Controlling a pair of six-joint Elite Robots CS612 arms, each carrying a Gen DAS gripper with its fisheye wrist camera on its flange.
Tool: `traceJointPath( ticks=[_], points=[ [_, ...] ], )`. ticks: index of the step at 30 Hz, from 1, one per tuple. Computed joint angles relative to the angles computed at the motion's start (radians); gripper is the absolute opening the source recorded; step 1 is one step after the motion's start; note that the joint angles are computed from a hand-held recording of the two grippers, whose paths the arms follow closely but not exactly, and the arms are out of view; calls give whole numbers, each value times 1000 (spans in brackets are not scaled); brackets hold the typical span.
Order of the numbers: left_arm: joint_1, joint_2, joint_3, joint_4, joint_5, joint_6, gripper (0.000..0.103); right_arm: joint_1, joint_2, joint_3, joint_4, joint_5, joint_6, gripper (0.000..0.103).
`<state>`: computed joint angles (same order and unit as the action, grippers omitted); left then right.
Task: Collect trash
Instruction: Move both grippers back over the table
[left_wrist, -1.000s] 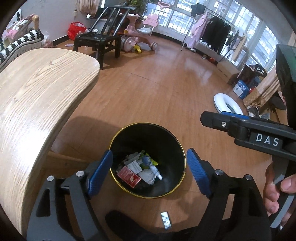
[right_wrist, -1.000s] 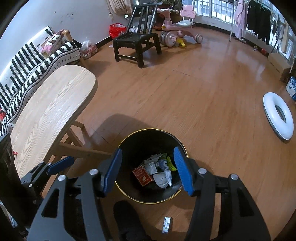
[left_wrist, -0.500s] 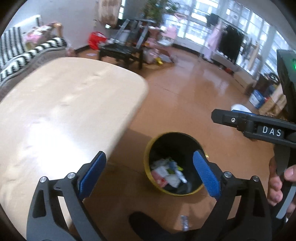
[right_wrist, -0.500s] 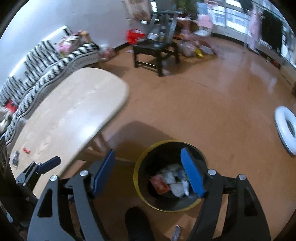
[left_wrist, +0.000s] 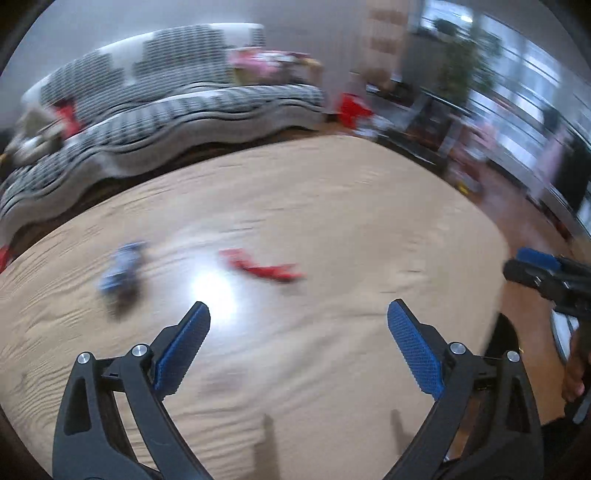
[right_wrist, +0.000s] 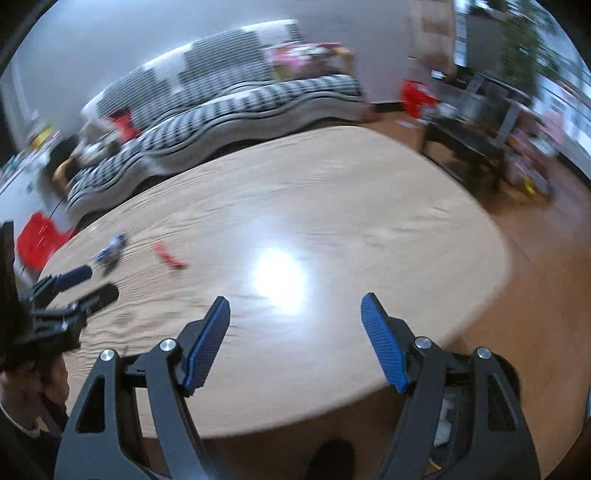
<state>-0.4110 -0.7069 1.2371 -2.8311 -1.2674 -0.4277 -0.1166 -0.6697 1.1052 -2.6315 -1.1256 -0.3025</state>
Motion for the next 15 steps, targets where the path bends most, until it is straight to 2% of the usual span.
traceJointPath(
  ticks=[4,7,15],
  points=[
    [35,-51,96,-20,66,-70,94,60,3,-9,5,29,-89,71],
    [59,-80,151,-25,91,-124,94,89,9,-21,33,49,-126,71],
    [90,-102,204,-29,102,-163,94,137,46,-82,91,30,-163,71]
  ],
)
